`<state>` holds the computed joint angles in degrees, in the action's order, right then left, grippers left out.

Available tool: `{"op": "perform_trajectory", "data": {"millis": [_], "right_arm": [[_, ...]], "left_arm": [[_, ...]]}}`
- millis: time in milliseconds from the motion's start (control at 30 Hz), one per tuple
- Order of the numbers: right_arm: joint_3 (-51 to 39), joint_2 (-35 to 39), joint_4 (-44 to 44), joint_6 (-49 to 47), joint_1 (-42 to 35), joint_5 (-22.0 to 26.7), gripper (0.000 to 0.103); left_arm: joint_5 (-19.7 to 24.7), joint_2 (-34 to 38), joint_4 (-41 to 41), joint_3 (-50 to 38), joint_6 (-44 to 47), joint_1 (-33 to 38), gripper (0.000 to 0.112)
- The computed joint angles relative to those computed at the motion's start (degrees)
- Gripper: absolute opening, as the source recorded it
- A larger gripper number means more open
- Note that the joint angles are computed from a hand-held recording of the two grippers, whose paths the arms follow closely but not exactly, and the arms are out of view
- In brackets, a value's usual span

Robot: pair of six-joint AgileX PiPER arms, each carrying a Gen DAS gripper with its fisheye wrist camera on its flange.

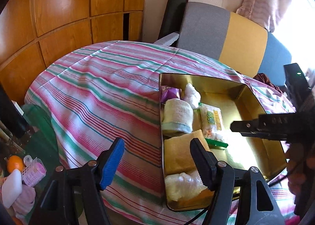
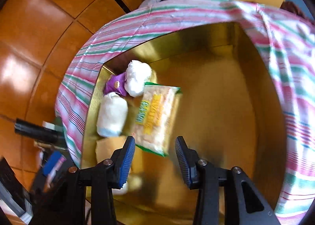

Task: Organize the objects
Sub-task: 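Carry the WEIDAN packet into the gold tin and release it with the right gripper, then move both tools back toward the items on the tablecloth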

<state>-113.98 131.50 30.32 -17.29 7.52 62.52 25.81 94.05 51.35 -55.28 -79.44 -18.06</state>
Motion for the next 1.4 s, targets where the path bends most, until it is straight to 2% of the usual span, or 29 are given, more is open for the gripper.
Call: {"op": "perform_trajectory", "data": {"millis": [167,333,600,933,1200,1400], "right_arm": [[14.47,-9.91,-3.5,-5.54,-0.14,-11.38,0.043],[25.39,-17.62,-2.63,-12.76,-2.22,-19.03,0.046],[34.37,-24.14,2.08,-21.58,-9.88,-23.08,0.046],[35.79,-26.04,0.45,-23.86,-20.17,-23.97,0.046],[30.87,-24.52,-3.99,-21.72,-29.54,-24.67,0.046],[26.02,-20.61,-9.12,-13.47,-36.69,-30.54,0.046]], "left_arm": [[1.73,-0.16,0.55,-1.07,-0.06,-2.56,0.073],[3.39,-0.07,1.68,-2.31,-0.6,-4.89,0.073],[5.23,1.33,0.41,-4.98,1.8,-8.5,0.076],[7.14,4.66,-2.17,-9.81,6.5,-12.61,0.079],[8.51,7.69,-3.84,-14.95,10.64,-15.66,0.082],[9.41,10.48,-6.44,-20.42,15.57,-18.23,0.082]]}}
